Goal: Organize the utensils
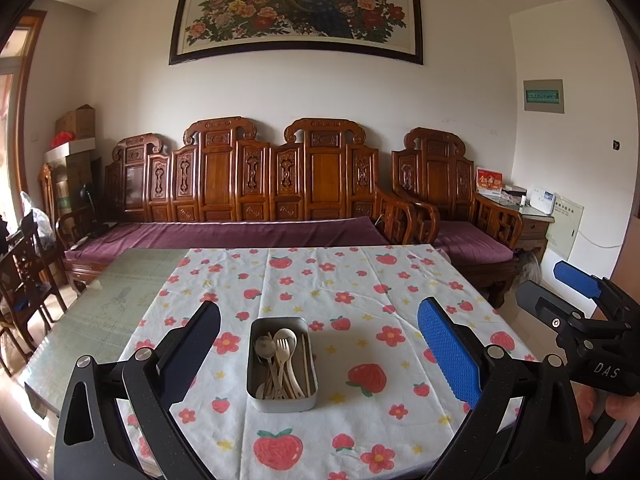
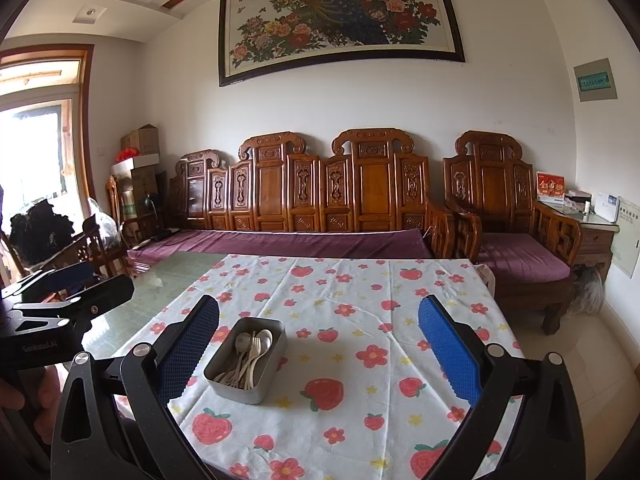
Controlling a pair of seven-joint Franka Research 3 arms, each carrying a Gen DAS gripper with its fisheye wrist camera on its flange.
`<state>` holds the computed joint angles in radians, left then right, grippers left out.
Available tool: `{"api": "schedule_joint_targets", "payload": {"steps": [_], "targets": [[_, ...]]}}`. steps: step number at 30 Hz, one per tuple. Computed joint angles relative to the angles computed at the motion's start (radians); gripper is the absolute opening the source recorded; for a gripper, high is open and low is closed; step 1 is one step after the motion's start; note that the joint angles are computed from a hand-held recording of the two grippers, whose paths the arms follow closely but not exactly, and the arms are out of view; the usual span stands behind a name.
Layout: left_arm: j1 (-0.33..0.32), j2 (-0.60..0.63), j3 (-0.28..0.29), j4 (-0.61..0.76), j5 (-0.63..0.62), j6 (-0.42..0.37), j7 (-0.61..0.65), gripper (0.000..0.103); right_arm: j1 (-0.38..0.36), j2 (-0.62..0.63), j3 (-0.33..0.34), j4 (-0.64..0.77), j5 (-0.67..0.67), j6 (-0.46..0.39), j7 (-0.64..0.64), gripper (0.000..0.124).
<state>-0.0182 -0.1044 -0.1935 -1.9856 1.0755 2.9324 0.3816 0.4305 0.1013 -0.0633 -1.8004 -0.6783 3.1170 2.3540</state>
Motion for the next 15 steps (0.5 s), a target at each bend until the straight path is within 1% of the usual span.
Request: {"api": "schedule_joint_targets", "payload": {"steps": [7, 15], "targets": [[-0.005, -0.003, -0.002, 0.005, -0.007, -0.007, 0.007, 0.096, 0.012, 0.005, -0.010, 0.010, -0.045, -0.008, 0.046, 0.101], [-0.004, -0.006, -0.004, 0.005, -0.012, -0.007, 0.011, 0.096, 0.005, 0.006, -0.005, 0.009, -0.043, -0.006, 0.043, 0.101]]}}
